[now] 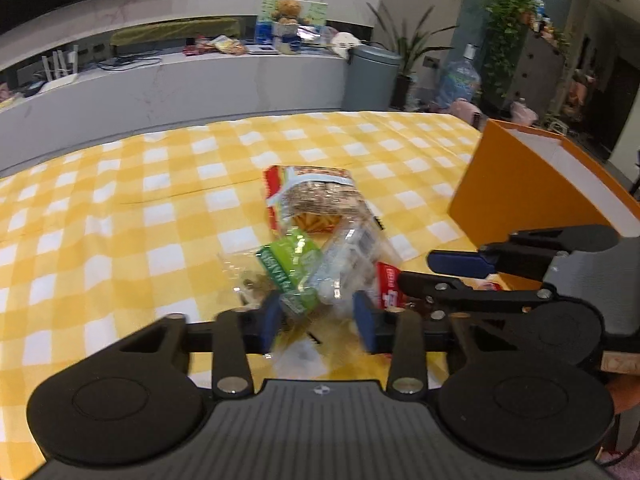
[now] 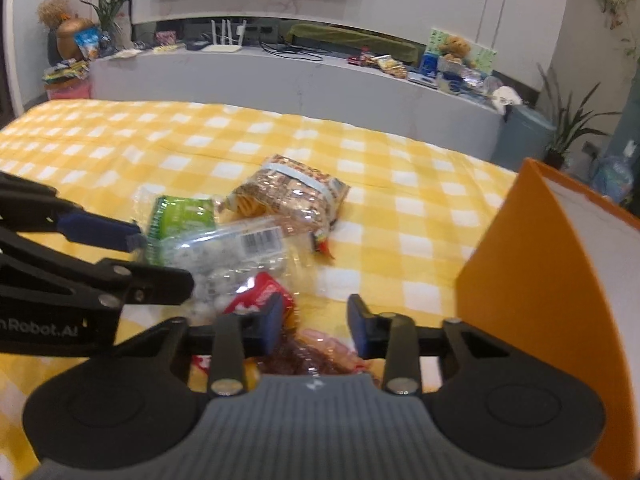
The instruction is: Organize snacks
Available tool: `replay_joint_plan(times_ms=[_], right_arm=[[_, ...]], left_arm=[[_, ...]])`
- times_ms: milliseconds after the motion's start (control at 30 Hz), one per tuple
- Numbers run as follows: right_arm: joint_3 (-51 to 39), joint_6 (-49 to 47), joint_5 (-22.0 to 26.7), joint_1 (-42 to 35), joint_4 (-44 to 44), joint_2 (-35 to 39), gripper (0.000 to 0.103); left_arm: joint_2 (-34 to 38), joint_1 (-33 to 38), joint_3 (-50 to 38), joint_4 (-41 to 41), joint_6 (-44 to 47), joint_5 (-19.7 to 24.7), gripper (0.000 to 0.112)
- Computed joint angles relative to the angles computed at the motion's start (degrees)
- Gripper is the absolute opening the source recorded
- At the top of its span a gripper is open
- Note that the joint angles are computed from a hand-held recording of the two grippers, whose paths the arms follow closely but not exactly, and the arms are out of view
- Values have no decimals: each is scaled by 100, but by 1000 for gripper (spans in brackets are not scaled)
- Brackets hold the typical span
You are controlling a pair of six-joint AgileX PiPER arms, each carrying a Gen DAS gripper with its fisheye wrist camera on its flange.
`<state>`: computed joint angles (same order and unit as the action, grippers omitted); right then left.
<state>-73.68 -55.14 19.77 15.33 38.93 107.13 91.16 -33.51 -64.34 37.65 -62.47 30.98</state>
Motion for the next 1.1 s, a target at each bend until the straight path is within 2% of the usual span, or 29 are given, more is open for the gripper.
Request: replay_joint_plan(times_ms=[100,167,267,567,700,800,833,867,933,967,1067,1100], right_arm=[[82,-215,-90,57,118,-27,19],[-6,-376,299,-18,335,7,14],[182,-708,245,61,542,-90,10],[769,-1512,622,294,1269,-527,9],[993,-1634,771,354,1422,-728,9],[1088,-1626,828,280,1478,-891,10],[1130,-1672,813,240,1514,-958,10],[1171,-1744,762,205,1551,-1020,10],[1182,-1872,708,100,1514,-1087,10],[1154,-1883,729,34,1430,-1096,11],[1063,-1814,766,-125,1134,-1083,20],[1037,-1790,777,-171,1042,-1072,23]], left_arm=[[-150,7,132,71,-394,-56,18],[-261,-91,214,225,-669,17,16],[-385,-381,246,487,-1087,483,14],[-1152,-955,475,-92,-1160,1919,11],[-1465,-1030,598,-547,-954,2353,11],[-1719,-971,763,-931,-788,2477,12],[-1758,-973,798,-1012,-742,2567,3],[-1713,-983,749,-1073,-583,2798,0],[-1609,-1090,669,-1032,-456,3257,0],[-1620,-1095,686,-1050,-391,3300,0],[-1837,-1161,856,-1005,-388,3130,17],[-1880,-1292,899,-823,-534,3107,29]])
